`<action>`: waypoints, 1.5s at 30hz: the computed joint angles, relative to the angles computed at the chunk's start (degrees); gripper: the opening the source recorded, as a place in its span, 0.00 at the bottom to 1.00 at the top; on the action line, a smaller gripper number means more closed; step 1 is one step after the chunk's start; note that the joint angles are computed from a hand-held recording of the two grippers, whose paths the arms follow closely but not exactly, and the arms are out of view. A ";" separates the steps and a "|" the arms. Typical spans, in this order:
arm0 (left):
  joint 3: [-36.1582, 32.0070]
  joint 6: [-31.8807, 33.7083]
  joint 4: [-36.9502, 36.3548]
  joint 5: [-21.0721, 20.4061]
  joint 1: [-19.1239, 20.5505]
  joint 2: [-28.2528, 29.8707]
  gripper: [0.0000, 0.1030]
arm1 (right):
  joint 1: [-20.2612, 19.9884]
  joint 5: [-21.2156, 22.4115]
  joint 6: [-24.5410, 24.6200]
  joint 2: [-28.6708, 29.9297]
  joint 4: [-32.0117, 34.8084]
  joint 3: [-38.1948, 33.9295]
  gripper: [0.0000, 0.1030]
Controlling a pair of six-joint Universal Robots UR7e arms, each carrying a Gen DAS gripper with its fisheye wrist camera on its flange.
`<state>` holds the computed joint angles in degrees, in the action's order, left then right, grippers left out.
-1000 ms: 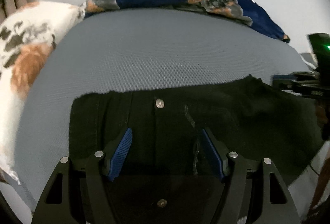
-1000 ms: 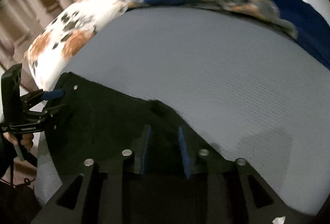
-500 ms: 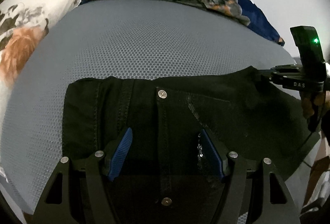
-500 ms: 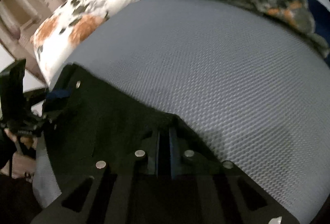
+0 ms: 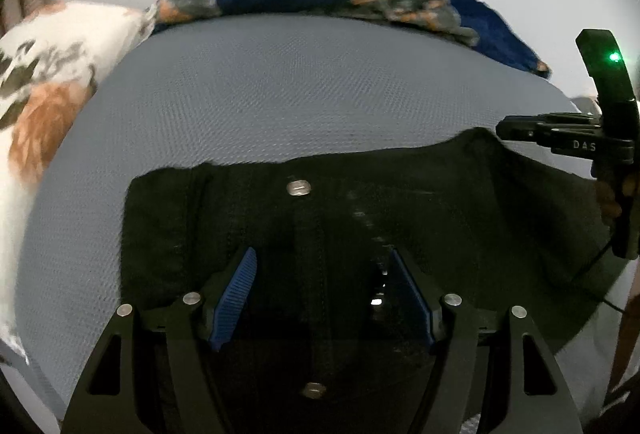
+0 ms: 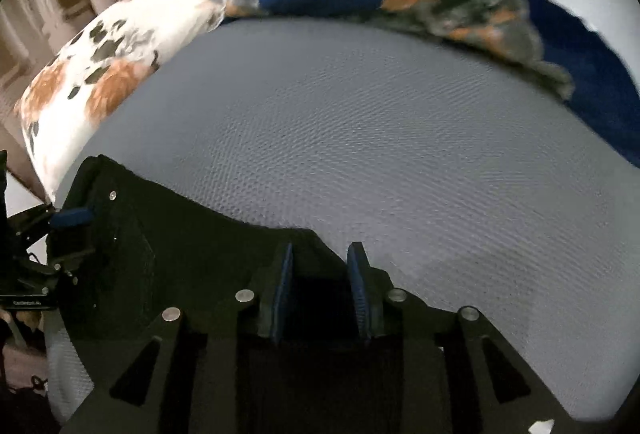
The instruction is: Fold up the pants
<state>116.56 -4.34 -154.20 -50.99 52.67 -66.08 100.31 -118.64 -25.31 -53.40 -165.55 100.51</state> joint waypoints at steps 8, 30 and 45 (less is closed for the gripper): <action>-3.49 7.12 -2.30 -3.63 -3.21 5.25 0.67 | 0.23 -7.99 3.72 -5.61 -10.01 10.25 0.26; -21.45 6.30 -2.72 -4.54 -1.45 25.23 0.68 | -4.40 -11.62 5.96 -4.58 -22.46 13.06 0.25; -14.89 -3.61 -1.68 -0.42 -4.59 19.42 0.68 | -4.69 -10.27 6.46 -4.90 -23.26 13.55 0.27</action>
